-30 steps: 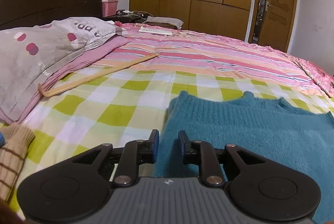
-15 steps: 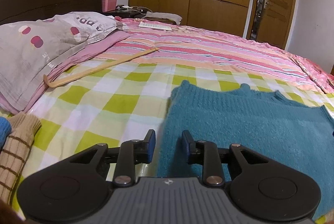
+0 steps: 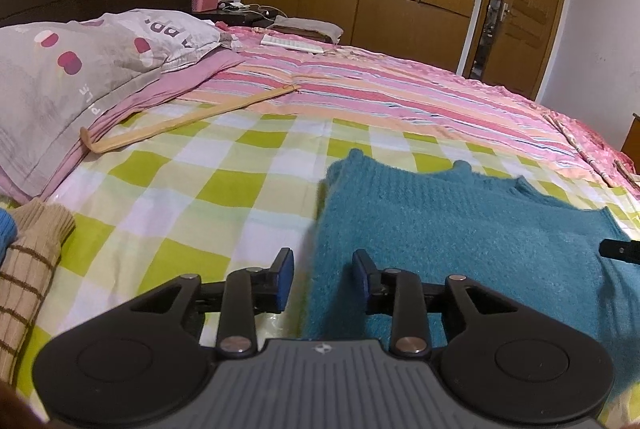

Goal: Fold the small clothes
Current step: 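Open the left gripper and move both open tools over the folded sweater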

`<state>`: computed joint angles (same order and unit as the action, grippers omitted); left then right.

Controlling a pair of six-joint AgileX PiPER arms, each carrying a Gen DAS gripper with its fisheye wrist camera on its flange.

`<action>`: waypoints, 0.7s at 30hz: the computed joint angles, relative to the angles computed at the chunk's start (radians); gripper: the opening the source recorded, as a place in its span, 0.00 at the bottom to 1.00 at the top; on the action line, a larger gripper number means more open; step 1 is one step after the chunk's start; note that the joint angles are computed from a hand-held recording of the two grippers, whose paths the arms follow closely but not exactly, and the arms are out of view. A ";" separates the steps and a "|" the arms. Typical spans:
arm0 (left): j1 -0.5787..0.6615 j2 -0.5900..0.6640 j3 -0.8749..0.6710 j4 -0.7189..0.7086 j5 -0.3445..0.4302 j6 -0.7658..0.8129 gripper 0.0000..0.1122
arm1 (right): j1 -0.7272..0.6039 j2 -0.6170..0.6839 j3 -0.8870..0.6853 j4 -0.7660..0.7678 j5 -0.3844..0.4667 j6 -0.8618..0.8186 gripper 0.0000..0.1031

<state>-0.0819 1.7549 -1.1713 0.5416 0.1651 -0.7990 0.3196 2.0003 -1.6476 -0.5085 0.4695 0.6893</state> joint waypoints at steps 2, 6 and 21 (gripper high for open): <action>0.004 -0.001 0.003 -0.033 -0.004 0.031 0.35 | 0.018 0.009 -0.026 0.022 0.016 -0.028 0.21; 0.023 -0.006 0.007 -0.233 -0.011 0.212 0.37 | 0.048 0.022 -0.076 0.095 0.039 -0.100 0.21; 0.061 -0.081 0.114 -0.542 -0.020 0.444 0.43 | 0.170 0.194 -0.441 0.356 0.217 -0.362 0.26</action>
<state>-0.0207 1.6738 -1.0573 -0.0009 0.1453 -0.3551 0.4901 2.1938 -2.0885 -0.1525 0.6865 0.3276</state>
